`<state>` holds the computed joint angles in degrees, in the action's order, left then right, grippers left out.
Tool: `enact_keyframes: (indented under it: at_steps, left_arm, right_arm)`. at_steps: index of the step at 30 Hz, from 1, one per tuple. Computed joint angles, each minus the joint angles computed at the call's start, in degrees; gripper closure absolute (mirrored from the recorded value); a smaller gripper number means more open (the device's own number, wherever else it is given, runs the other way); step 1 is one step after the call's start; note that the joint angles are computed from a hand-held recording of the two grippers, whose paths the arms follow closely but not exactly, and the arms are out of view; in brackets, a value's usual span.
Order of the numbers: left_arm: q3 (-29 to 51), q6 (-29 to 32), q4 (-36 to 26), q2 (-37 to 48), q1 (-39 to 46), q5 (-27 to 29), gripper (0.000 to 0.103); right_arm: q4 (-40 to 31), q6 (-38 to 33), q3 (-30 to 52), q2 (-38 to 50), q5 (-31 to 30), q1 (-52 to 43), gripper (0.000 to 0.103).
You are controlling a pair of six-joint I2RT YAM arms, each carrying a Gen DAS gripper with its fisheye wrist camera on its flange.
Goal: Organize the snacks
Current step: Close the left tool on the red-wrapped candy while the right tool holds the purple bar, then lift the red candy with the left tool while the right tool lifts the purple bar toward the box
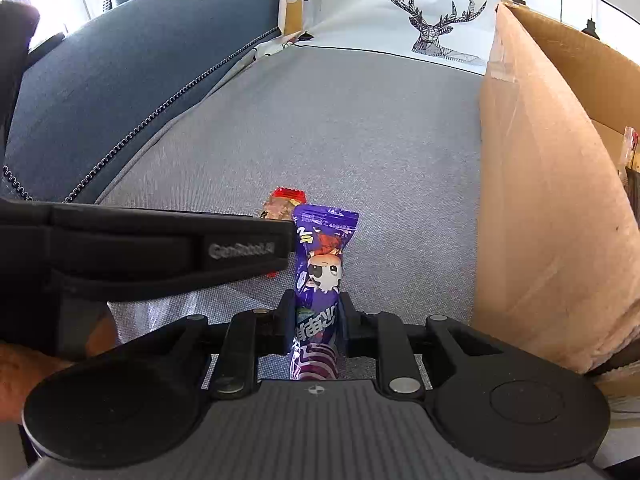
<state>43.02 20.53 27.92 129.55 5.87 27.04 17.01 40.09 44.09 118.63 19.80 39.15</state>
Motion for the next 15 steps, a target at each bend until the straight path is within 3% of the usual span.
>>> enact_keyframes:
  at_steps: [6,15]
  left_arm:
    - [-0.2,-0.18,1.14,0.25,-0.26,-0.81,0.085]
    - [1.97,-3.78,-9.05,-2.84,5.99,7.15,0.086]
  right_arm:
    - [0.19,-0.98,0.18,0.28,0.97,0.47,0.081]
    - [1.06,-2.14,-2.54,-3.37,5.71,4.14,0.085]
